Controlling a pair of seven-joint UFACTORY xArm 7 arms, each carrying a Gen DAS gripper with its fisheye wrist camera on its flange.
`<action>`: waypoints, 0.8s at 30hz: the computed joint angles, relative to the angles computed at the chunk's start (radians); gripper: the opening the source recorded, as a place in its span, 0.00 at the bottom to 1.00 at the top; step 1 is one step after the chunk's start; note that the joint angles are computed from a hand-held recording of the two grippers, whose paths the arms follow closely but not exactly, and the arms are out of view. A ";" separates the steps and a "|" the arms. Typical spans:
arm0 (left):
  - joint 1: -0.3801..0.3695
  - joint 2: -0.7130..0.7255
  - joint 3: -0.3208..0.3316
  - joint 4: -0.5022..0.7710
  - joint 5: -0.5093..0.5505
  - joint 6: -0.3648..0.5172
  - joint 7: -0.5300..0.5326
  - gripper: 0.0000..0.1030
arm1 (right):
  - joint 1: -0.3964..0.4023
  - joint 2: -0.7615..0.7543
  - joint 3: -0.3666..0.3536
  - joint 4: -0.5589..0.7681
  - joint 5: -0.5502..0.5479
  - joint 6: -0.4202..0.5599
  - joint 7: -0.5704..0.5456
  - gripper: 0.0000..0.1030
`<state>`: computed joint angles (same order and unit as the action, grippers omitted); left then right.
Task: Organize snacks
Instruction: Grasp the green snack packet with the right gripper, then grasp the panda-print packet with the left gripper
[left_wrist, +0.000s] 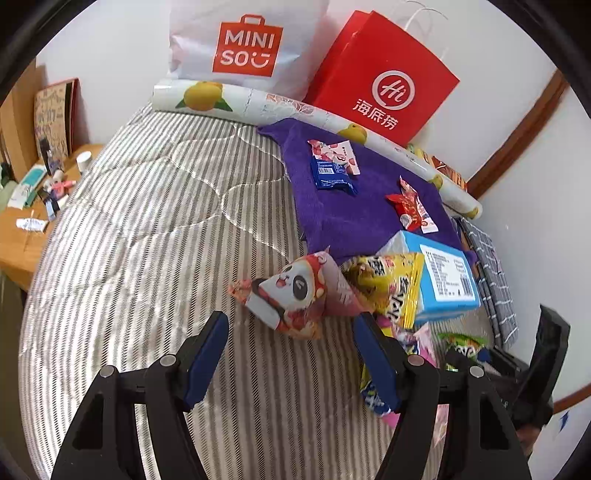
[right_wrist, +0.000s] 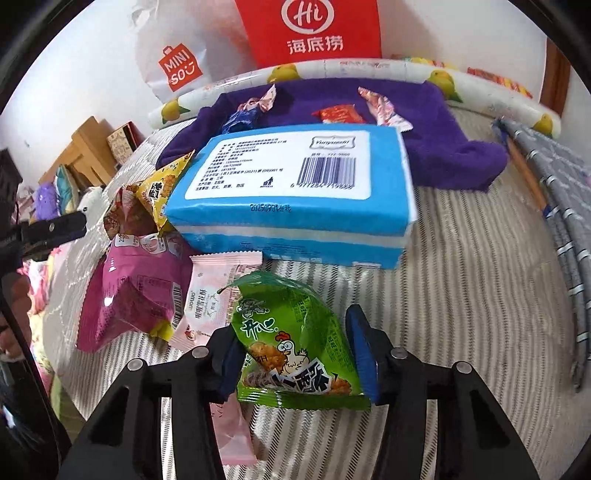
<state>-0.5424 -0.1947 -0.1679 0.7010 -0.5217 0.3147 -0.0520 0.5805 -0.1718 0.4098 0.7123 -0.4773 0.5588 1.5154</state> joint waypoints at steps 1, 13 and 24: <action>-0.001 0.011 0.000 0.010 -0.003 0.003 -0.002 0.67 | 0.001 -0.007 0.000 -0.005 0.000 0.003 -0.001 0.49; 0.055 0.164 -0.055 0.124 0.170 0.029 -0.136 0.67 | -0.011 -0.057 0.011 -0.048 0.025 0.002 -0.023 0.49; 0.071 0.092 -0.032 0.081 0.187 0.056 -0.125 0.67 | -0.033 -0.059 0.024 -0.076 0.017 -0.048 -0.009 0.48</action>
<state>-0.4716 -0.1028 -0.2000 0.7817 -0.3345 0.3708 -0.1773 0.5470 -0.2306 0.4341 0.6366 -0.4606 0.5110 1.5068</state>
